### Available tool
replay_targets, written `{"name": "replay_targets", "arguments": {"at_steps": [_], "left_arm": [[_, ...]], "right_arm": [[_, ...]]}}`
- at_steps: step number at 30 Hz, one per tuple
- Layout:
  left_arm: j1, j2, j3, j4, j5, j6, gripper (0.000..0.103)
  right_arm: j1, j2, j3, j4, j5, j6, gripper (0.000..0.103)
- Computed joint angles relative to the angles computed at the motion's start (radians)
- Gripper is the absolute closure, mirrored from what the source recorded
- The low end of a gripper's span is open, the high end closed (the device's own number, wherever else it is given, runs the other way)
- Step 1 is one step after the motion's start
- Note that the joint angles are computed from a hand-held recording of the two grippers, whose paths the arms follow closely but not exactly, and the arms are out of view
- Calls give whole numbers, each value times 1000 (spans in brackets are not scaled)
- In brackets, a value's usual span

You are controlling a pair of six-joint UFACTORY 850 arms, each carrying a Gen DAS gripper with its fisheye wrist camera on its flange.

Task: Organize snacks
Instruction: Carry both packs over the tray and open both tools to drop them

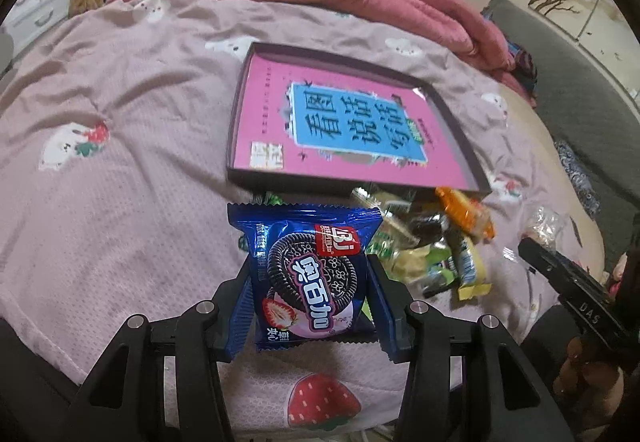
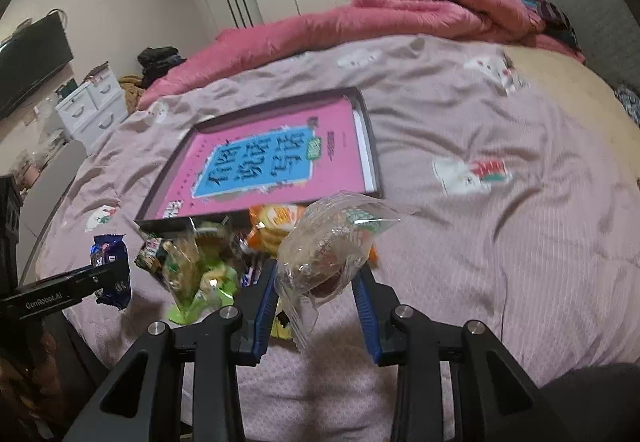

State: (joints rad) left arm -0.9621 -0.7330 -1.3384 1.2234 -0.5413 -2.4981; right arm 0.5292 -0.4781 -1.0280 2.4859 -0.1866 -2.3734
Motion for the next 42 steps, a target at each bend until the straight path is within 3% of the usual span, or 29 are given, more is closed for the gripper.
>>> {"name": "replay_targets", "arguments": {"at_steps": [14, 25, 35, 42], "left_arm": [[37, 4, -27, -6, -47, 28, 51], [90, -20, -68, -24, -23, 63, 51], [135, -65, -125, -96, -5, 149, 51], [161, -103, -169, -162, 17, 231, 51]], "right_arm": [[6, -74, -115, -63, -27, -4, 66], [-7, -152, -219, -194, -30, 121, 66], [-25, -215, -294, -443, -37, 376, 66], [-36, -282, -367, -758, -53, 706, 66]]}}
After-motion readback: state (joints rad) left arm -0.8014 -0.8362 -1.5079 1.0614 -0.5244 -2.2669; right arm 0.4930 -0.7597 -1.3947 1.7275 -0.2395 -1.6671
